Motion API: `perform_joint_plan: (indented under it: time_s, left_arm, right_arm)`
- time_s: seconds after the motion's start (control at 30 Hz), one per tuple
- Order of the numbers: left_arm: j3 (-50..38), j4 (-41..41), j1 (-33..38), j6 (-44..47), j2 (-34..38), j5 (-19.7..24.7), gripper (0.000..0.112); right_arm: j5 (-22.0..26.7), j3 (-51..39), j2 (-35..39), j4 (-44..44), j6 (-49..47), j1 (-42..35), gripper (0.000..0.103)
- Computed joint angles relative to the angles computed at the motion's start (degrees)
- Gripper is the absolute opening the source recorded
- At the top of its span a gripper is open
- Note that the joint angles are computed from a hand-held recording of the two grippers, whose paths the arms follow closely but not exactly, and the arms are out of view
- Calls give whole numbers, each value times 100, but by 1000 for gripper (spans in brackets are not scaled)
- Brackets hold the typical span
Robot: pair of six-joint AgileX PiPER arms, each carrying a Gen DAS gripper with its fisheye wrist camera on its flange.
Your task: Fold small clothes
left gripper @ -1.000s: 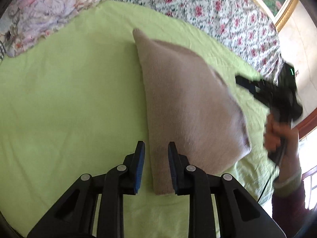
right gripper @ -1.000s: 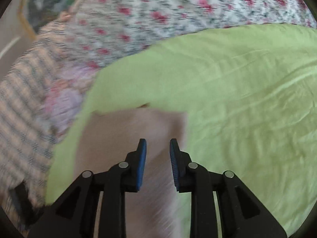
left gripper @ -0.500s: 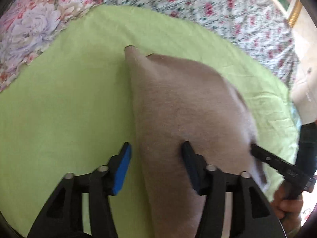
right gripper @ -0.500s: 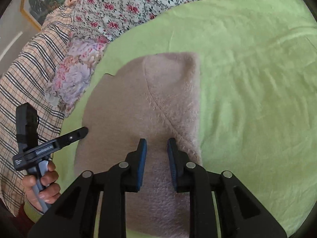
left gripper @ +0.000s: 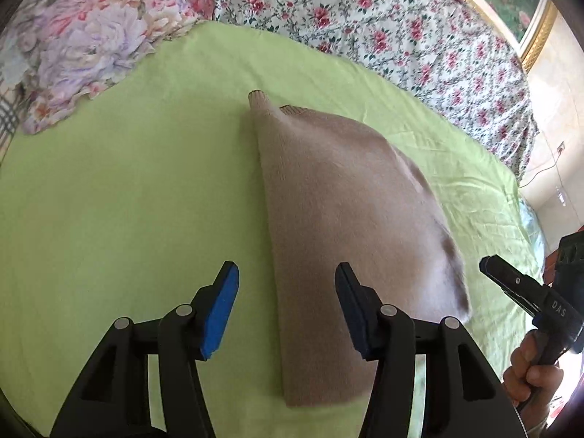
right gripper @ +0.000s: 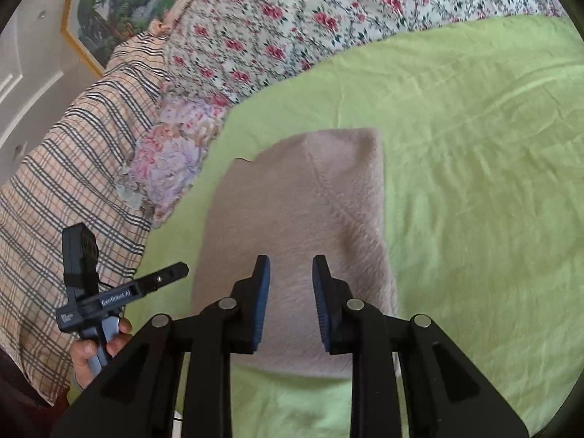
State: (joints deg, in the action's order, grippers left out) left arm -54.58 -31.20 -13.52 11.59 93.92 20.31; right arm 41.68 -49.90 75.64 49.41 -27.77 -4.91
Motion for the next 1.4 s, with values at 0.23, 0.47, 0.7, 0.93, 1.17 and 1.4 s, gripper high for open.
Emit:
perform_joint_plan:
  time_s: [0.23, 0.47, 0.7, 0.93, 1.17, 1.4]
  left_arm:
    - [979, 785, -370, -911, -973, -188, 57]
    - [1685, 2399, -843, -2550, -1473, -400, 64]
    - [2383, 3868, -1018, -3966, -1924, -483, 77]
    - [2702, 5848, -1538, -5834, -2056, -262, 80]
    - [2683, 6427, -1856, -6392, -2095, -17, 82]
    - [2433, 6751, -1848, -6649, -1858, 132, 82]
  right_arm:
    - [-77, 273, -494, -347, 420, 348, 38]
    - [-174, 801, -1105, -1170, 1089, 754, 43]
    - [-232, 1455, -1906, -2128, 1642, 995, 57]
    - [-189, 1628, -2407, -3005, 2279, 1379, 73]
    - [-226, 1579, -2415, -3812, 2988, 1932, 79]
    - [-356, 1507, -2128, -3803, 2914, 1984, 79]
